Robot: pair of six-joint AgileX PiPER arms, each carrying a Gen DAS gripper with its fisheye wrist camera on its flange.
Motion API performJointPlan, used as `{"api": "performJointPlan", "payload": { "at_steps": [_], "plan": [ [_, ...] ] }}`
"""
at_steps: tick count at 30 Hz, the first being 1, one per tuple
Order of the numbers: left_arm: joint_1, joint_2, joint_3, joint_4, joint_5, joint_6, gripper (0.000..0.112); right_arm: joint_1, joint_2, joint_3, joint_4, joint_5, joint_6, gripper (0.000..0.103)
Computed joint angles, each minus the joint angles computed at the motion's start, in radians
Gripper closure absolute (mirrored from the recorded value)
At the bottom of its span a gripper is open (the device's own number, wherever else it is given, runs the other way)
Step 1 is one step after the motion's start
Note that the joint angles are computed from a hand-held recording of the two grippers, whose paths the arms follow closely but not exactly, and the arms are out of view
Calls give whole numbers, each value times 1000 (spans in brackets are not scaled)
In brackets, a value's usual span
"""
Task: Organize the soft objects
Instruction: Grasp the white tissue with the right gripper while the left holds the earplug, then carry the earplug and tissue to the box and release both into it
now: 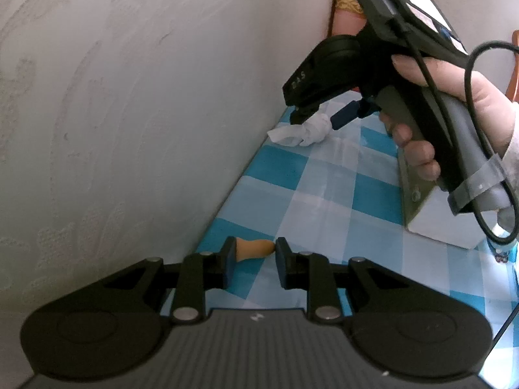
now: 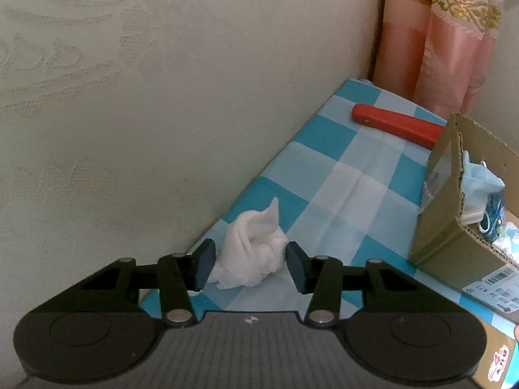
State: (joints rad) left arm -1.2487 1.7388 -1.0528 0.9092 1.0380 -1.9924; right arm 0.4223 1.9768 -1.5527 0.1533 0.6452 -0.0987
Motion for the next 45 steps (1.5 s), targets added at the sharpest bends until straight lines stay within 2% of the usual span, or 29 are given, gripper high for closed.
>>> {"api": "performJointPlan", "payload": {
  "at_steps": [6,13,24,32,35,38,45],
  "plan": [
    [3,-9,14,-1,-7,-9,88,0,-21,27,11,-16,-21,55],
    [-4,-11,12,1,11,-17,88,-14,-103,104,84,-8,-110,55],
    [-25,-7,-15,-15,48,21,88,-68,-397,382,217,-10,-307,55],
    [-38,3,-55,-29,53,81,88,-181,-619,562,316,102,-460,55],
    [-41,-13,-53,-28,21,103,88,-235,-696,626,325,130,-489,55],
    [-46,-15,-78,-39,21,154,88,-297,-764,679,332,153,-518,55],
    [-53,-12,-161,-66,-34,313,88,-495,-879,748,359,236,-606,55]
  ]
}}
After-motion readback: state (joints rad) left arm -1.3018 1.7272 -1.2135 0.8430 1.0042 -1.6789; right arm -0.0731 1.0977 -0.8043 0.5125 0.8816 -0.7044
